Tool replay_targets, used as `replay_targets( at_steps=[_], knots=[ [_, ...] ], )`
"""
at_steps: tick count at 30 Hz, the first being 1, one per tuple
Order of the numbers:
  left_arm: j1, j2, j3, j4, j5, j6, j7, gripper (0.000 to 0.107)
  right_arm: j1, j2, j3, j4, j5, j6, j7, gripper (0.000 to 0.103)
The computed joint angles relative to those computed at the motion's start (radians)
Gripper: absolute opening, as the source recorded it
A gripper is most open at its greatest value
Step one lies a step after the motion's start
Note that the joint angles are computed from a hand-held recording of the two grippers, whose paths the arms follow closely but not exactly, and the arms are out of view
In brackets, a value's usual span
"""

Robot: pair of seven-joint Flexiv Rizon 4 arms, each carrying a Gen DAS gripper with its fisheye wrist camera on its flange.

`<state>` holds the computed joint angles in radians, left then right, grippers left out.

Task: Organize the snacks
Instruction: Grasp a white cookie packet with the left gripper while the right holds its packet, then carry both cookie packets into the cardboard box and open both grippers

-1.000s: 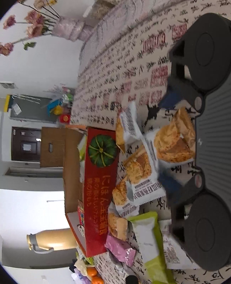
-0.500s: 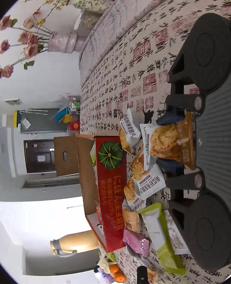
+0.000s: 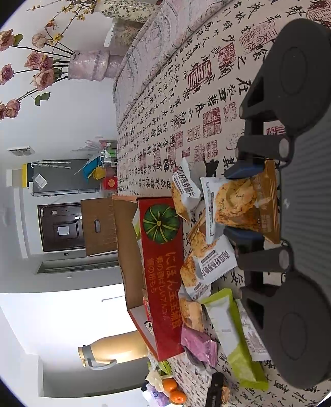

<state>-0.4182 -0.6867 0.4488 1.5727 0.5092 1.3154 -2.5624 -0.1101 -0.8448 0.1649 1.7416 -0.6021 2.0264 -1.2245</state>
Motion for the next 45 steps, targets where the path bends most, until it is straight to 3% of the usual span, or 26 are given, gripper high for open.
replay_targets(
  at_steps=[3,7,22,34,45],
  knots=[
    [-0.001,0.0,-0.002,0.002,0.003,0.014,-0.003,0.051,-0.004,-0.002,0.005,-0.001,-0.004,0.001,0.0,0.04],
    [-0.02,-0.002,0.015,0.0,0.009,0.017,-0.02,0.045,-0.003,-0.001,0.005,0.001,-0.006,0.006,-0.001,0.04],
    [-0.108,0.02,0.112,-0.024,0.115,0.049,-0.155,0.045,0.014,0.012,-0.014,0.002,0.007,0.05,0.001,0.04],
    [-0.11,0.017,0.105,-0.11,0.202,0.055,-0.211,0.045,0.04,-0.001,-0.025,-0.058,-0.032,0.086,0.029,0.04],
    [-0.068,-0.025,0.069,-0.218,0.198,0.059,-0.18,0.045,0.066,-0.047,-0.027,-0.179,-0.074,0.08,0.076,0.04]
  ],
)
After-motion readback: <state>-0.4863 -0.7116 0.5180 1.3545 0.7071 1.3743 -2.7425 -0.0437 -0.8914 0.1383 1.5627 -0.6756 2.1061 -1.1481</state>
